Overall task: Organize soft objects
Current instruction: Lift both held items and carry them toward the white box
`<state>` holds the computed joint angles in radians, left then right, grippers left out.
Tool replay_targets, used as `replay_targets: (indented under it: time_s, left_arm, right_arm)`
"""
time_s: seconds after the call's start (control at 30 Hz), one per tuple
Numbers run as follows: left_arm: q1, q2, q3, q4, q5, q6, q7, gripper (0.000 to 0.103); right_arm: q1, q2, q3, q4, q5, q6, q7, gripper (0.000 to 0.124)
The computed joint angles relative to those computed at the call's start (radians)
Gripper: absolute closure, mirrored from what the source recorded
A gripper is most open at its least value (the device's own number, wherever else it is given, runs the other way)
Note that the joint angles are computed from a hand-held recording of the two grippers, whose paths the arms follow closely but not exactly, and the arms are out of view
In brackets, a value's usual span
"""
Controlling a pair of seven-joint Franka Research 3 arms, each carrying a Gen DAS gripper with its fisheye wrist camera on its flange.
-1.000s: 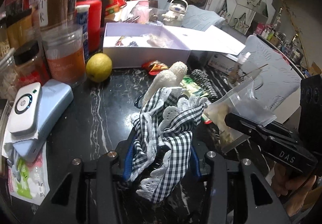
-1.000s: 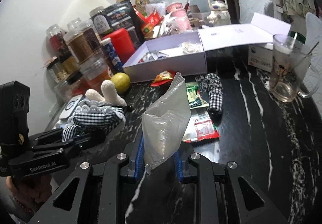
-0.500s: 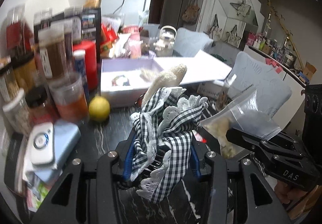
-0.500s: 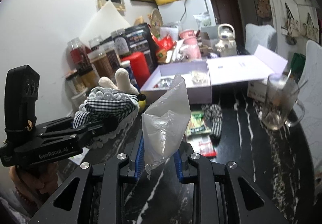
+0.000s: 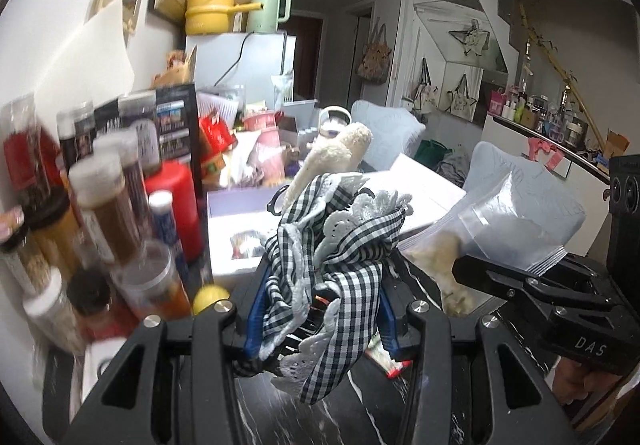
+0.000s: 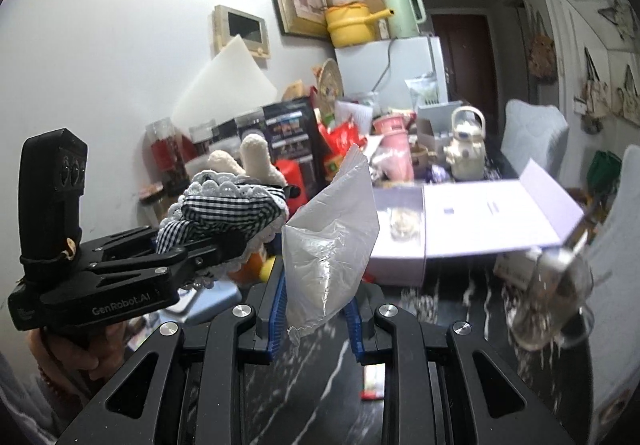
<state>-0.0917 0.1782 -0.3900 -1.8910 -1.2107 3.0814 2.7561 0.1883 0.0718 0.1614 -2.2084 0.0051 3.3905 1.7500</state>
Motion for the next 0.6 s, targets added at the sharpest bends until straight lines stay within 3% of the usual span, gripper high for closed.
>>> replay_targets:
  time_s: [0.37, 0.47, 0.53, 0.6]
  left_arm:
    - [0.032, 0.173, -0.050, 0.226, 0.230, 0.016, -0.132, 0.058]
    - [0.004, 0.238, -0.028, 0.314, 0.338, 0.007, -0.224, 0.059]
    - [-0.016, 0.273, -0.005, 0.360, 0.404, 0.000, -0.286, 0.058]
    - [-0.047, 0.310, 0.033, 0.413, 0.474, -0.005, -0.357, 0.058]
  right_arm:
    - [-0.071, 0.127, 0.042, 0.227, 0.023, -0.030, -0.097, 0.098]
    - [-0.085, 0.173, 0.055, 0.303, 0.050, -0.047, -0.139, 0.098]
    - [-0.009, 0.207, -0.026, 0.363, 0.090, -0.062, -0.175, 0.098]
    - [0.000, 0.238, -0.039, 0.413, 0.112, -0.076, -0.203, 0.098]
